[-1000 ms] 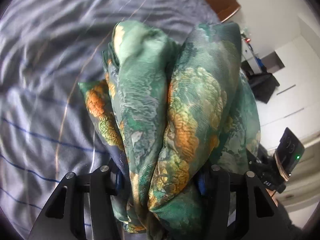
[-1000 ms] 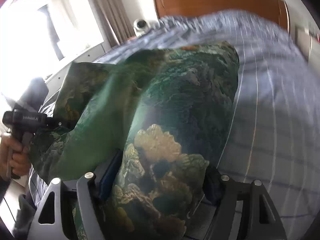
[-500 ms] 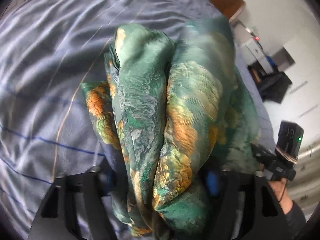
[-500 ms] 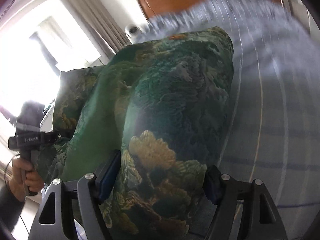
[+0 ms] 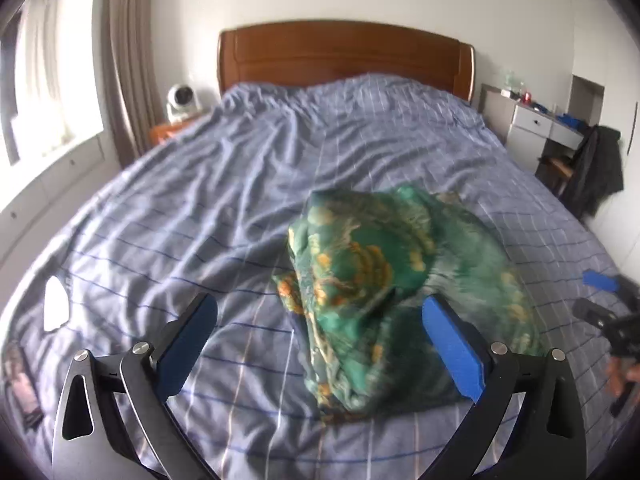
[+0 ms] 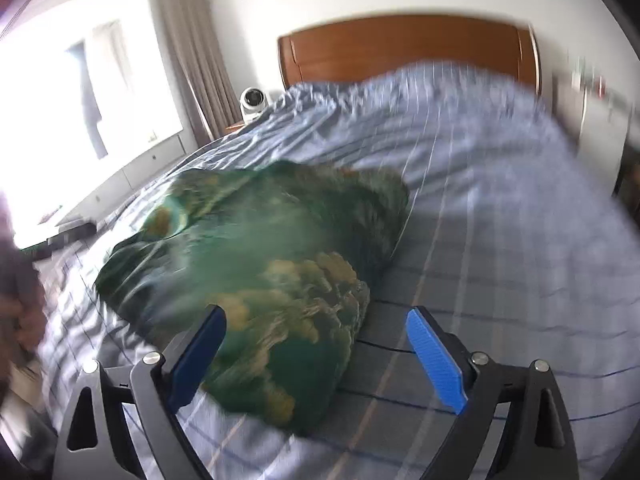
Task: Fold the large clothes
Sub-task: 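Release the folded bundle and pull both tools back from it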
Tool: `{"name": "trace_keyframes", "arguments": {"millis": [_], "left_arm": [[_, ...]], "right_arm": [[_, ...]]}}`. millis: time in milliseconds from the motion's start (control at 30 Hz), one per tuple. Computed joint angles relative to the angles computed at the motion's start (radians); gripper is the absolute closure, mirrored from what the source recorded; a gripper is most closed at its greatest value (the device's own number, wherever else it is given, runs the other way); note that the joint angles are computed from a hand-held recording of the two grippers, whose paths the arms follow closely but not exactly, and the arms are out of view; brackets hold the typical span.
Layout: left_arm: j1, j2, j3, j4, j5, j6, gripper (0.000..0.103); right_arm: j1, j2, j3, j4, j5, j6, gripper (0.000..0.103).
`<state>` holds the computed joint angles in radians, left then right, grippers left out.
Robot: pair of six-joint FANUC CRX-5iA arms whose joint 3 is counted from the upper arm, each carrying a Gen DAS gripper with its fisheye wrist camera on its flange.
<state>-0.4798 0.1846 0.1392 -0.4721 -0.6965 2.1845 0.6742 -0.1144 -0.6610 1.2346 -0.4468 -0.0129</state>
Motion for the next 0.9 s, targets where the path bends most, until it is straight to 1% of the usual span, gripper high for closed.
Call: {"name": "trace_keyframes", "arguments": {"millis": [33,67,100,133,167,200,233,267,300,333,400,467,533,600,633,767,900], "left_arm": [[-0.031,-0.008,0.013,-0.057,-0.032,0.037,0.001],[-0.055,-0.003,0.037,-0.095,-0.06,0.061,0.001],[-0.099,-0.014,0.049,-0.171,-0.1,0.111,0.001],[-0.123,-0.023,0.054,-0.208,-0.12,0.136,0.001],[-0.151,-0.017,0.069,-0.254,-0.142,0.171,0.0],[-0.185,-0.02,0.084,-0.299,-0.178,0.201,0.0],[-0.219,-0.027,0.095,-0.342,-0.212,0.226,0.0],[-0.241,-0.031,0.105,-0.366,-0.235,0.239,0.0],[-0.262,-0.036,0.108,-0.387,-0.254,0.254,0.0],[-0.281,-0.044,0.109,-0.396,-0.275,0.269,0.0],[-0.312,-0.055,0.107,-0.404,-0.306,0.31,0.0],[-0.328,-0.082,0.078,-0.405,-0.285,0.351,0.0],[-0.347,-0.091,0.068,-0.409,-0.289,0.36,0.0],[-0.366,-0.087,0.079,-0.408,-0.322,0.346,0.0],[-0.368,-0.084,0.085,-0.39,-0.335,0.327,0.0],[-0.365,-0.093,0.072,-0.31,-0.327,0.271,0.0],[-0.364,-0.109,0.046,-0.26,-0.324,0.25,0.0]], "right_arm": [[0.028,-0.015,-0.005,0.02,-0.053,0.0,0.01],[0.074,-0.029,-0.008,0.044,-0.126,-0.006,0.01],[0.12,-0.046,-0.014,0.062,-0.196,-0.012,0.01],[0.158,-0.066,-0.025,0.083,-0.251,-0.03,0.01],[0.16,-0.08,-0.033,0.103,-0.268,-0.047,0.01],[0.183,-0.088,-0.034,0.111,-0.301,-0.068,0.009],[0.221,-0.095,-0.03,0.096,-0.351,-0.079,0.01],[0.271,-0.092,-0.009,0.056,-0.435,-0.08,0.01],[0.299,-0.088,0.0,0.035,-0.483,-0.083,0.01],[0.328,-0.092,0.004,0.02,-0.523,-0.088,0.01],[0.364,-0.098,0.003,0.008,-0.563,-0.107,0.01],[0.419,-0.104,0.015,-0.034,-0.629,-0.112,0.01],[0.462,-0.121,0.011,-0.044,-0.668,-0.128,0.009],[0.506,-0.12,0.022,-0.064,-0.722,-0.132,0.009],[0.528,-0.118,0.031,-0.081,-0.753,-0.126,0.009],[0.59,-0.093,0.073,-0.148,-0.849,-0.117,0.009],[0.627,-0.074,0.104,-0.2,-0.898,-0.115,0.009]]}}
